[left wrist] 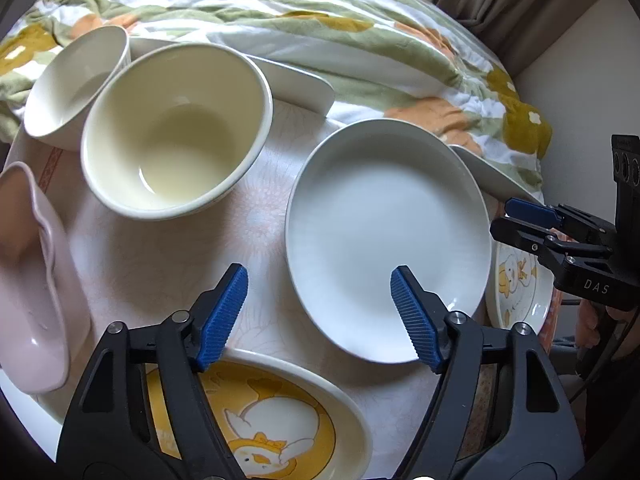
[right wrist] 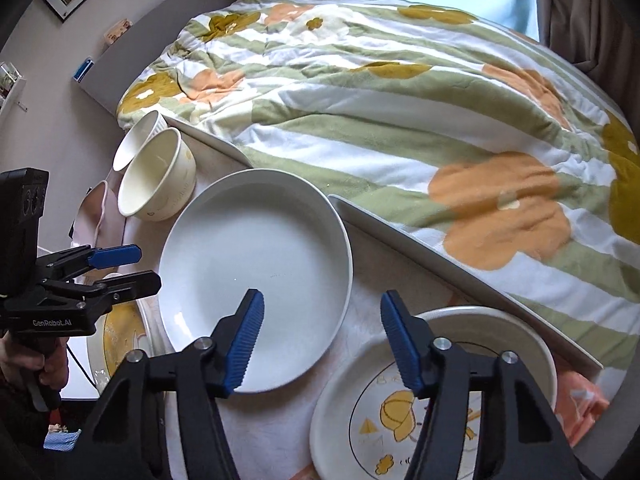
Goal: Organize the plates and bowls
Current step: 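Reach both grippers to the plain white plate rim and close them, then lift the plain white plate and carry it over the yellow duck plate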
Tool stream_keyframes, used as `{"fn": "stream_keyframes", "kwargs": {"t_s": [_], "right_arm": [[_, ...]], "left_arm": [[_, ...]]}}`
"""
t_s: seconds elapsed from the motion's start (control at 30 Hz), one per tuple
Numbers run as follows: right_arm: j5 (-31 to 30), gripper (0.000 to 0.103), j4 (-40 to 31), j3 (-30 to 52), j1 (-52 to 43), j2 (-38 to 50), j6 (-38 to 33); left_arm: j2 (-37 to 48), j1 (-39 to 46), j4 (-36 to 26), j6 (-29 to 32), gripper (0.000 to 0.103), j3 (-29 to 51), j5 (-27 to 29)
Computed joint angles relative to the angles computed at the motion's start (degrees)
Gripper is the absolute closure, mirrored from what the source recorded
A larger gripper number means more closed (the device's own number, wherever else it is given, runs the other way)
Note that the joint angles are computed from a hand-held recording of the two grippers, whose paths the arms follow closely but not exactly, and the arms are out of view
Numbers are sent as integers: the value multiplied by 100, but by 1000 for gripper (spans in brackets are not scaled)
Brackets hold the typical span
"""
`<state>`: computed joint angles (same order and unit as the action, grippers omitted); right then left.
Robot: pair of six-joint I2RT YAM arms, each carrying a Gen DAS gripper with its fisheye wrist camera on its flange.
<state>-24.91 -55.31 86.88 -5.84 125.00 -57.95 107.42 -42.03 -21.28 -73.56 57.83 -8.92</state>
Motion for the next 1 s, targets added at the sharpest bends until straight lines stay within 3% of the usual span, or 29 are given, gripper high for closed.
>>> {"fn": "stream_keyframes", "kwargs": {"t_s": [0.07,0.13,0.33,0.47,0.6,1.0], "right_arm": [[135,57,56,110,124,204,34],[227,62,38,244,208,392,58],[532,81,-45,484,357,740,-10],[609,87,-65,561,350,857,-75],[612,87,-66,582,343,873,-69],[574,87,126,280,329,504,2]], "left_arm": [[170,113,79,79,52,13,185],[292,187,166,120,58,32,328],[577,261,188,193,59,178,602],[694,232,43,231,78,291,599],[624,263,107,221,80,206,640],[527,158,-513,304,81,579,452]]}}
